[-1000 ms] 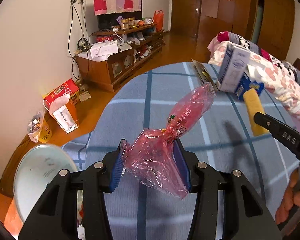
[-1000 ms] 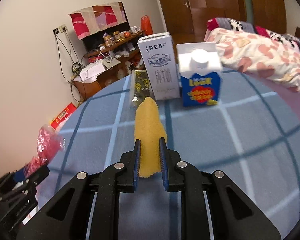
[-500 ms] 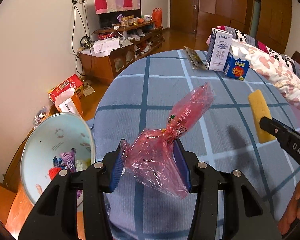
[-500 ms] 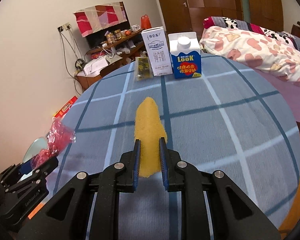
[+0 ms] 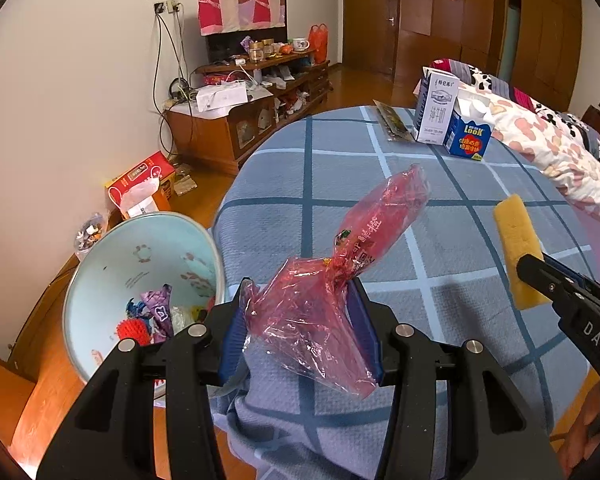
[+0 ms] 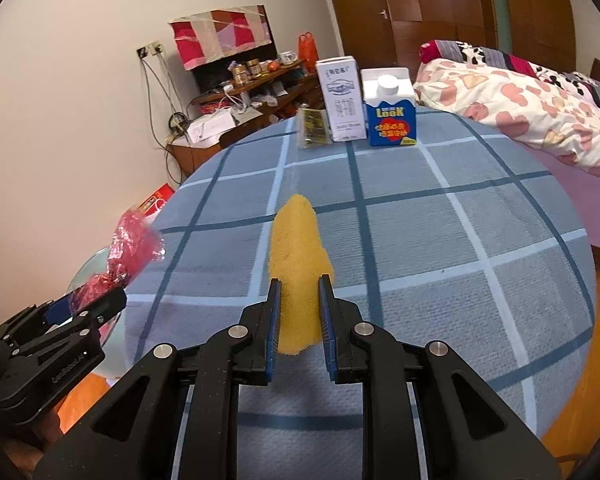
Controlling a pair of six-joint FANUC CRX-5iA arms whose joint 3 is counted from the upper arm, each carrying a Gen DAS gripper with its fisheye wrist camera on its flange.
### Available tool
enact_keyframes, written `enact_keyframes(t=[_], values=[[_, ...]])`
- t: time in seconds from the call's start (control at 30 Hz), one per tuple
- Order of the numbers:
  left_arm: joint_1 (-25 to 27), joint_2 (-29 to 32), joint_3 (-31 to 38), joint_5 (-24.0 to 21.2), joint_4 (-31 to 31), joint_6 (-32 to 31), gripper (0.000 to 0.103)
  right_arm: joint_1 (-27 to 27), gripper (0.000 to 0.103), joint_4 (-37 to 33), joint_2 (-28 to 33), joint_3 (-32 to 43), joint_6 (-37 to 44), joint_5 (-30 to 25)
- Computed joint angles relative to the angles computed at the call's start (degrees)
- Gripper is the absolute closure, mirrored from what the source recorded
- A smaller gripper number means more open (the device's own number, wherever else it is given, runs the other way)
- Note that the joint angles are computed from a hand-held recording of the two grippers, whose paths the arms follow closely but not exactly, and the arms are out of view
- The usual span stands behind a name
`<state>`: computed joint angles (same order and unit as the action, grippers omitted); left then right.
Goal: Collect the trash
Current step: 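Carry the pink bag and yellow sponge over the blue bucket with both tools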
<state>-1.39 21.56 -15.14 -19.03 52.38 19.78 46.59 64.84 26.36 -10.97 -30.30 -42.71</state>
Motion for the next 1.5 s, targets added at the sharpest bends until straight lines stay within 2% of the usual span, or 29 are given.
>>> enact_keyframes(t=[0.23,0.63,1.2,1.5], values=[[0.15,-1.63,-2.69,1.57,5.14,-5.07,0.056,1.22,0.084,0.65,0.78,1.51,1.4,-0.3],[1.63,-2.67,-4.31,1.69,8.43,-8.04,0.056,2.21,0.084,0.79,2.03,3.74,3.39,0.06],[4.45,-2.28,-3.74,3.13,9.45,-7.01,0.056,3.06,0.084,-1.46,6.44,10.92,11.55,2.39],[6.6,-1.24,-2.06,3.68,7.82,-3.63,0.056,3.45,0.084,-3.4,9.39,15.87,16.71,3.24]])
